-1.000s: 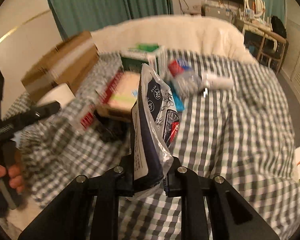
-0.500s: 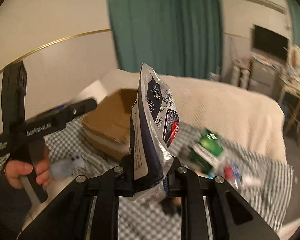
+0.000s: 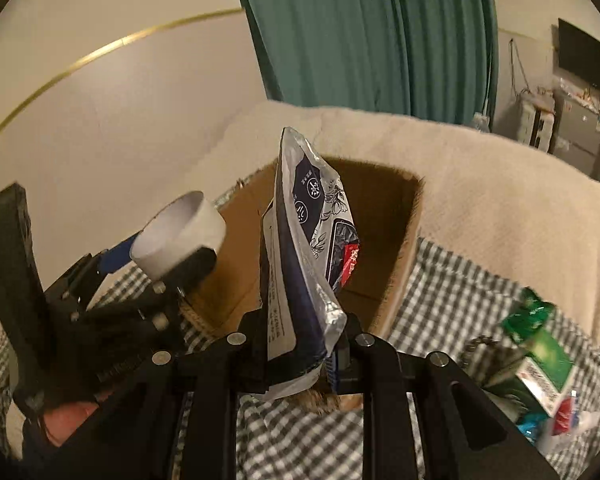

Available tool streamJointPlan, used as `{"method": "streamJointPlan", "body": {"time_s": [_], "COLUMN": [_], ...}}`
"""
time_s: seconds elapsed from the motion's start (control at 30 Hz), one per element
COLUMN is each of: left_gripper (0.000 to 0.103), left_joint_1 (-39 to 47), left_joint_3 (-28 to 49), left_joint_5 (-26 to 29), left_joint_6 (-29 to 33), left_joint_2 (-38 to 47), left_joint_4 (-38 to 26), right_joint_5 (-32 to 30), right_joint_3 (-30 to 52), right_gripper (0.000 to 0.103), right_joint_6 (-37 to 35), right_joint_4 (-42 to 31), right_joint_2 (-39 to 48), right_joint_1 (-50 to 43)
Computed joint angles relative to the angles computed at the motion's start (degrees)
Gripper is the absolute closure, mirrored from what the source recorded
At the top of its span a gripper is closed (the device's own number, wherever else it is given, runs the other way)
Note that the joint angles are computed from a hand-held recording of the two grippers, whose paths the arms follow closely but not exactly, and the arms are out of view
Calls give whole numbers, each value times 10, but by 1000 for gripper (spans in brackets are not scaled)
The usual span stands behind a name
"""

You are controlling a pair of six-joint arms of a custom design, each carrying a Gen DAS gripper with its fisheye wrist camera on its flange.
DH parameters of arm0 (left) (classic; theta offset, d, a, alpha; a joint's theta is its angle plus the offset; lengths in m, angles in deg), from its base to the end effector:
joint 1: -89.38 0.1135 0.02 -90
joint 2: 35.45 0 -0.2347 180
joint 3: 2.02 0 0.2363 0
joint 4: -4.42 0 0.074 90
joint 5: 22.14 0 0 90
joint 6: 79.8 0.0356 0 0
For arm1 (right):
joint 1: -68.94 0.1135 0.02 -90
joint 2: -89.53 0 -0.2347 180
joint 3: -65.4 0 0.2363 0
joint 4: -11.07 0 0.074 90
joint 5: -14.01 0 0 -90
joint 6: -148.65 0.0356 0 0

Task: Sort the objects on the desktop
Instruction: 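Carry the tape roll and packet into the cardboard box and release both, then move both tools back over the pile of items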

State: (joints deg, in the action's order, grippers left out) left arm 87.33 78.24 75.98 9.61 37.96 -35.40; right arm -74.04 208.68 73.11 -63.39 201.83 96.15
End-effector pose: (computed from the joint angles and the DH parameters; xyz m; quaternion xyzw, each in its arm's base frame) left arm 0.2789 -0.0150 0.3072 0.0450 0.8760 -0.0732 0.4746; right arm 0.3484 0.1778 0.3769 -0.0953 0.9137 0.1258 0.3746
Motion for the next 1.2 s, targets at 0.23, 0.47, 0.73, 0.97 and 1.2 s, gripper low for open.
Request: {"method": "streamJointPlan", "body": {"time_s": [0.23,0.47,0.73,0.97,1.2], "left_gripper": [11,5,0,0,0], "left_joint_1": [-26,-56,-257,-462,-536], "left_joint_3": [15,8,-29,-150,-190], "left_joint_5": [-31,-31,-116,-214,-257], "left_joint_6": [-11,-33,-120,-237,-219], "left_joint_2": [7,-86,-193,-205,-111], "left_joint_4": [-21,-87,-165,-129,-90], "right_joint_5": [18,66,121,9,-119], "right_joint_3": [-100,-254,-423,-597,-705], "right_gripper": [32,32,32,32,32], "right_joint_6": [14,3,8,-62,-131], "right_joint_4": [71,71,-62,-98,-123], "right_joint_2": [-64,-258,-531,-724,-813], "right_joint_1": [-16,-18,-81,-291,-459]}}
